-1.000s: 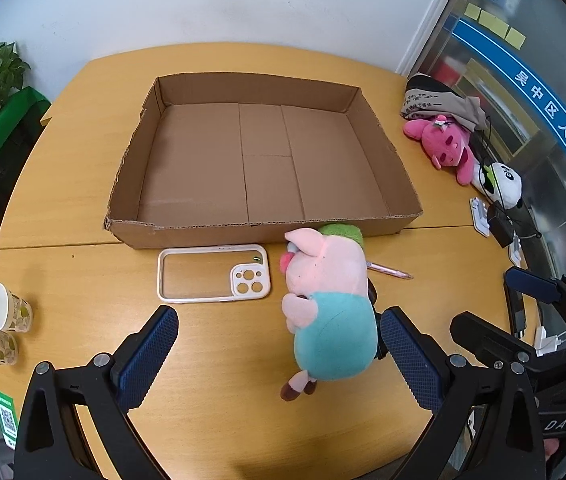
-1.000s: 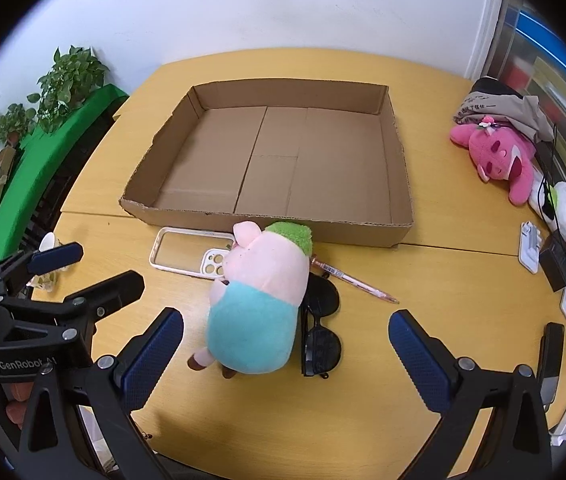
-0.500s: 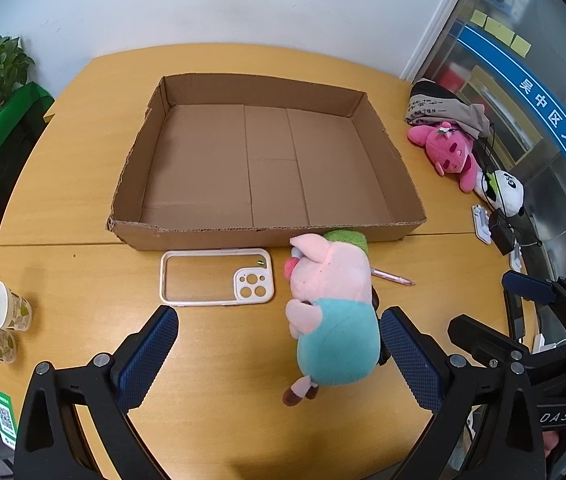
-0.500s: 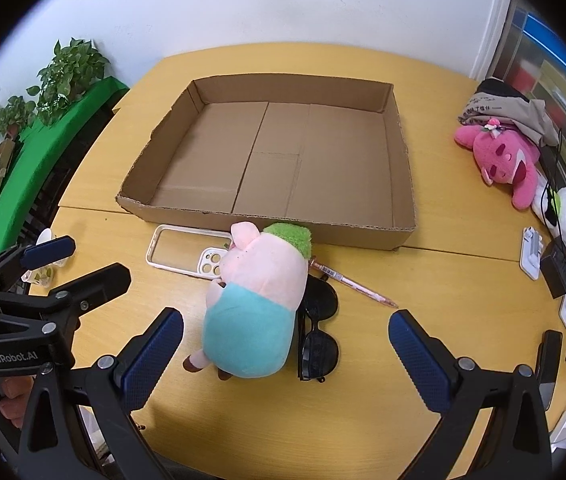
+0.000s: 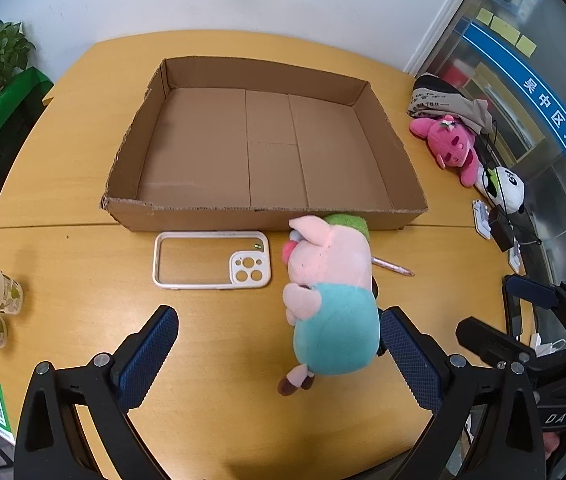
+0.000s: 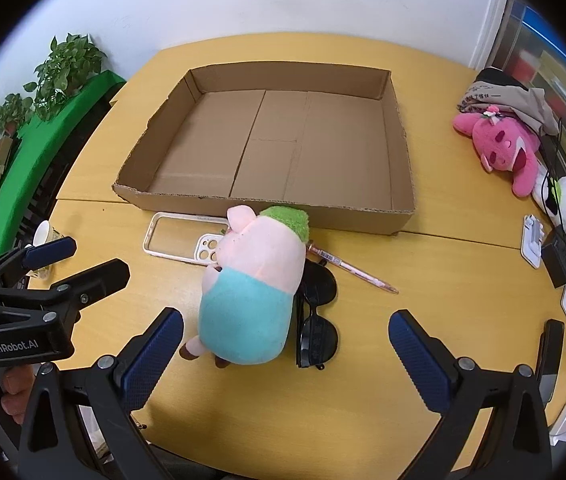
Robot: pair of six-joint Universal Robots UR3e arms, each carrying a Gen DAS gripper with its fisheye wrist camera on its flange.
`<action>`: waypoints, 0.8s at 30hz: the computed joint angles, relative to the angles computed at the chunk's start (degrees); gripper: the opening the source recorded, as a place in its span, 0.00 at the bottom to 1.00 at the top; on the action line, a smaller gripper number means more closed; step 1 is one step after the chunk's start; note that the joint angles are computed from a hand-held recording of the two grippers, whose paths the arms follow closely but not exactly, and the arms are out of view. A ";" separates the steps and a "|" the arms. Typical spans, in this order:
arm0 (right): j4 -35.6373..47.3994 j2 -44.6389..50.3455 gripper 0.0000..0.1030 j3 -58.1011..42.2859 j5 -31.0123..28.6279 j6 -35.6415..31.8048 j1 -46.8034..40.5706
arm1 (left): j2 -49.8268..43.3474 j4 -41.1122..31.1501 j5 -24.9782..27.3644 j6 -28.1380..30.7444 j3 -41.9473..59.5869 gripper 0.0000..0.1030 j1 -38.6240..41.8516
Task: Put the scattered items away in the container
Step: 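Raise both tools and aim them at the plush pig beside the box, then close the left and right grippers on the plush pig's body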
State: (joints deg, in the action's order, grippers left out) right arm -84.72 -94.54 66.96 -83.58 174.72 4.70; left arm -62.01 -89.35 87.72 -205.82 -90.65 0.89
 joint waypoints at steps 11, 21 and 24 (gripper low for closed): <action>-1.17 -0.16 0.99 1.29 0.19 -0.58 -0.09 | 1.99 0.70 -0.35 -1.56 -2.58 0.99 0.69; -2.63 0.34 0.99 3.66 4.00 0.53 -3.53 | -1.72 2.83 -3.83 1.22 -5.64 0.99 0.81; -3.34 0.41 0.99 5.21 6.38 -0.58 -5.99 | -3.95 6.24 -4.93 1.86 -8.53 0.99 0.71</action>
